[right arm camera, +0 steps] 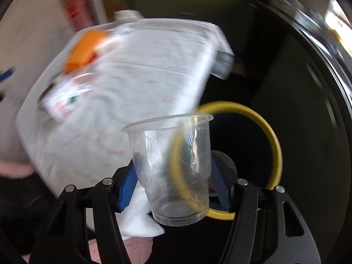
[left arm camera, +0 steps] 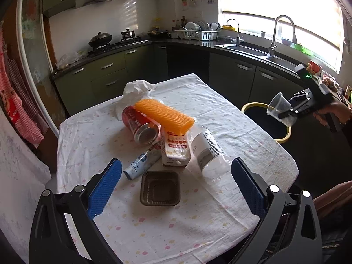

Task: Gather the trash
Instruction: 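Carry the plastic cup over the yellow bin and release it, then grasp the clear water bottle with the left gripper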

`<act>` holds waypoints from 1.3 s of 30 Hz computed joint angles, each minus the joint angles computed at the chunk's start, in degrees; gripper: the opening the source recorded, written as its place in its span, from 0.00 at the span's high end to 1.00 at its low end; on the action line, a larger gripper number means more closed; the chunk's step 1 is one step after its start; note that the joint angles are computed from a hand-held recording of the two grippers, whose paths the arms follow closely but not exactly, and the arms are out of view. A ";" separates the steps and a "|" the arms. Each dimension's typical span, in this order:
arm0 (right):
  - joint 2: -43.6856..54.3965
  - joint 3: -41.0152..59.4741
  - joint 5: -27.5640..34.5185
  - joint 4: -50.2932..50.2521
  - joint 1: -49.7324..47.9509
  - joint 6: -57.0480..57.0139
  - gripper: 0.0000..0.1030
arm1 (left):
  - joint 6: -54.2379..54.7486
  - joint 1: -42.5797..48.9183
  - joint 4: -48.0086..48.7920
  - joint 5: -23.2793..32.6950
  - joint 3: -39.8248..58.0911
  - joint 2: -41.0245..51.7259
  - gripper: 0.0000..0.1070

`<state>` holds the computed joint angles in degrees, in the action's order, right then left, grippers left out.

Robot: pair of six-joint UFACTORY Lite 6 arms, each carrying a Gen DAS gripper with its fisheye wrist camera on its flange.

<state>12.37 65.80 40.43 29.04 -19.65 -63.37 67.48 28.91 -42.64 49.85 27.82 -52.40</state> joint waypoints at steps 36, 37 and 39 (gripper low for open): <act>-6.86 -11.66 0.01 7.84 -7.70 -5.19 0.27 | -57.54 -45.99 41.22 -19.09 14.36 30.69 0.08; -6.96 -11.92 -0.02 7.66 -7.52 -5.22 0.27 | -57.71 -46.19 40.97 -18.61 15.52 32.66 0.08; -7.04 -12.41 -0.31 7.46 -7.31 -5.25 0.27 | -57.30 -45.88 39.71 -17.17 18.86 37.89 0.08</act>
<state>5.33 53.39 40.13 36.50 -26.96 -68.62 10.19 -16.97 -2.93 32.68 46.69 -14.51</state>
